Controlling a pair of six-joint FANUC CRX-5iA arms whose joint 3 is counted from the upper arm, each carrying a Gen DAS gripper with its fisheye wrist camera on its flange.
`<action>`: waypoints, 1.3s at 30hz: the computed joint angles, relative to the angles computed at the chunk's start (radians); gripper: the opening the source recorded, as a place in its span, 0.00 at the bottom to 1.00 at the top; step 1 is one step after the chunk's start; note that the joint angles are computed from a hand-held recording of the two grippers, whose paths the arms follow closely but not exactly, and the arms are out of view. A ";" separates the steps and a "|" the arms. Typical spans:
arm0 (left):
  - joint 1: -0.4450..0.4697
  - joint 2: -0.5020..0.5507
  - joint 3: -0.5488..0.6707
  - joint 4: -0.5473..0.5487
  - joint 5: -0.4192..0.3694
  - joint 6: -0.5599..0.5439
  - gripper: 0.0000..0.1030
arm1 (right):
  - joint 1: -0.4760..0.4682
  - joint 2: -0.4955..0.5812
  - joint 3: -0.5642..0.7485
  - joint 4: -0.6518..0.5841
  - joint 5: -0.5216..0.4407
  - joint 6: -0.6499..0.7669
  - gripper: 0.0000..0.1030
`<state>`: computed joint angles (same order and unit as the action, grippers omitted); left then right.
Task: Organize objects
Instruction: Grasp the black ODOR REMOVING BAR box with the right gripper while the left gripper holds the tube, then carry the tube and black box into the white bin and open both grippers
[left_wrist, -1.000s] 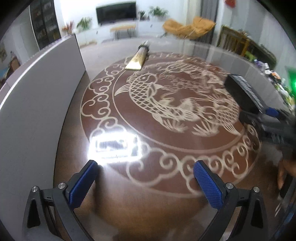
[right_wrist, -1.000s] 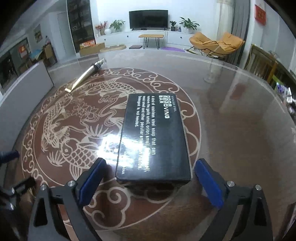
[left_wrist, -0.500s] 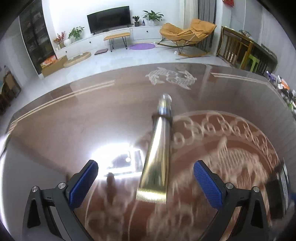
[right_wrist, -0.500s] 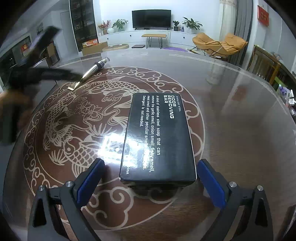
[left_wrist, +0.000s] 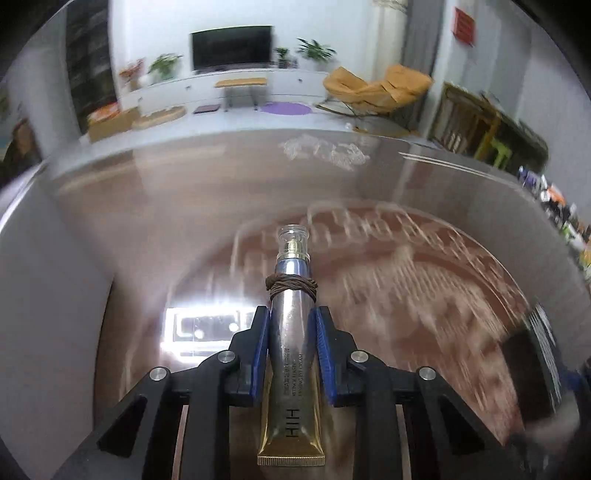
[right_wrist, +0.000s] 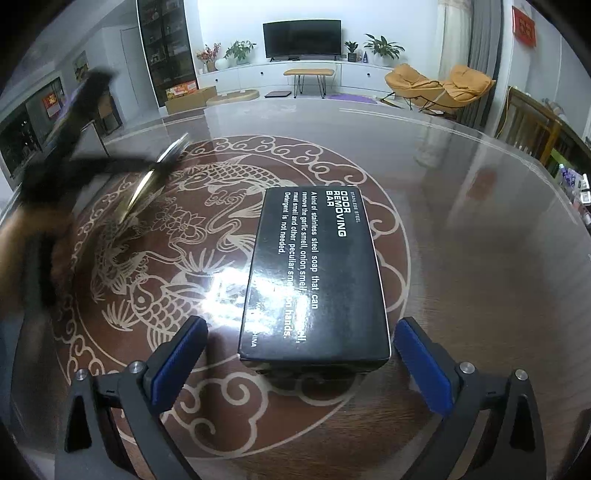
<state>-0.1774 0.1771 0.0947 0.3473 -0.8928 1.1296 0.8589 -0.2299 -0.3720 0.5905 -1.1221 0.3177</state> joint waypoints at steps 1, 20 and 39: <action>0.008 -0.056 -0.072 0.011 0.019 -0.007 0.24 | -0.005 -0.012 -0.009 -0.003 0.019 -0.005 1.00; 0.235 -0.581 -0.540 0.472 -0.026 -0.346 0.24 | -0.019 -0.009 0.226 -0.228 -0.099 0.174 0.57; 0.761 -0.461 -0.251 0.192 -0.323 -0.293 0.25 | 0.177 0.657 1.145 -0.370 -0.112 0.590 0.57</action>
<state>0.5836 -0.2835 -0.1563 0.5397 -1.2155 0.8366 1.0363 0.4273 0.7731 0.2208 -1.2345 0.9078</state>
